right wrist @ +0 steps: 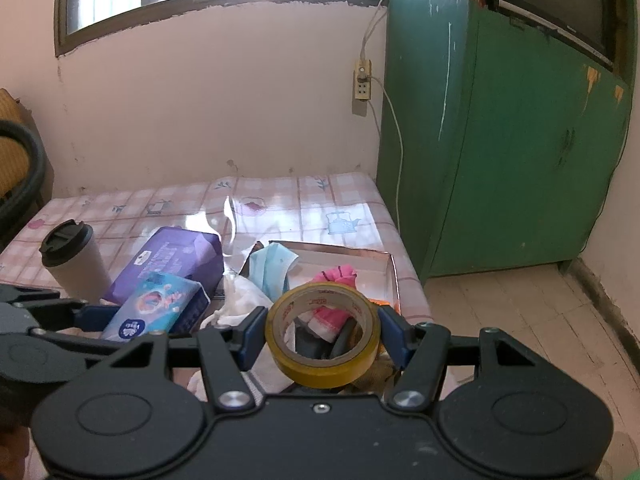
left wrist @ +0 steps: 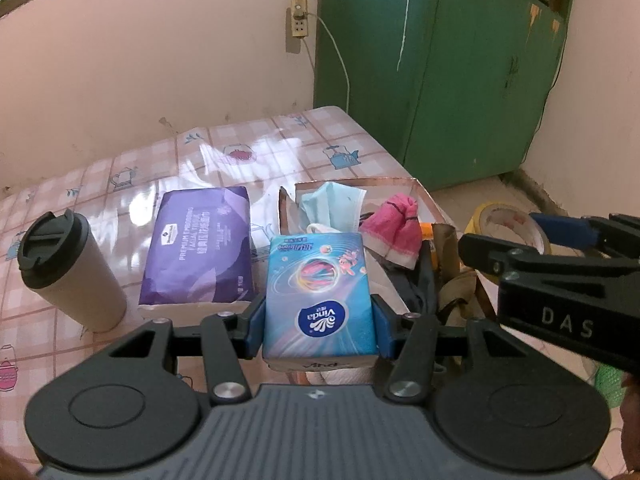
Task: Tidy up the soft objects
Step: 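Lower both tools into the tray and open them to release pack and tape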
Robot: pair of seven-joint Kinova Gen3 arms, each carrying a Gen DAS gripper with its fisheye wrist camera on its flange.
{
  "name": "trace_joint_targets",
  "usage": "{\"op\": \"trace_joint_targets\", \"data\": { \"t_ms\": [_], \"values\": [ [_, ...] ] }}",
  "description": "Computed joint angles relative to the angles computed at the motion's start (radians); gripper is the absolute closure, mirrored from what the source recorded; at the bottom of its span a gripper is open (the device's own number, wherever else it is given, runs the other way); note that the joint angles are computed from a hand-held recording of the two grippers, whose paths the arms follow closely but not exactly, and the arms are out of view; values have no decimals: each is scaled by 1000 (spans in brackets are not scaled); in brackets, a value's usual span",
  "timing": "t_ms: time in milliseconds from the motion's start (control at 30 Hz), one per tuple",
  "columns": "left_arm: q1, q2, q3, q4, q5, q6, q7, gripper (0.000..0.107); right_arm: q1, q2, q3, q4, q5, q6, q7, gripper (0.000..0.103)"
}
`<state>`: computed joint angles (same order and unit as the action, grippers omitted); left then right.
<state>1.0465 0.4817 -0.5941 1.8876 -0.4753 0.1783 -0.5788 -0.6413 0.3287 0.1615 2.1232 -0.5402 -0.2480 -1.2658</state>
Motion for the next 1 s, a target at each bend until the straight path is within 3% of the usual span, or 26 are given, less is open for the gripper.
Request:
{"op": "trace_joint_targets", "data": {
  "t_ms": [267,533,1000],
  "values": [
    [-56,14,56,-21,18,-2,-30,53,70,21,-43,-35,78,33,-63,31],
    [-96,34,97,-42,52,-7,-81,53,85,32,-38,-54,152,60,-129,31],
    [-122,69,122,-73,117,-17,-156,53,114,51,-44,-83,249,89,-212,31]
  ]
}}
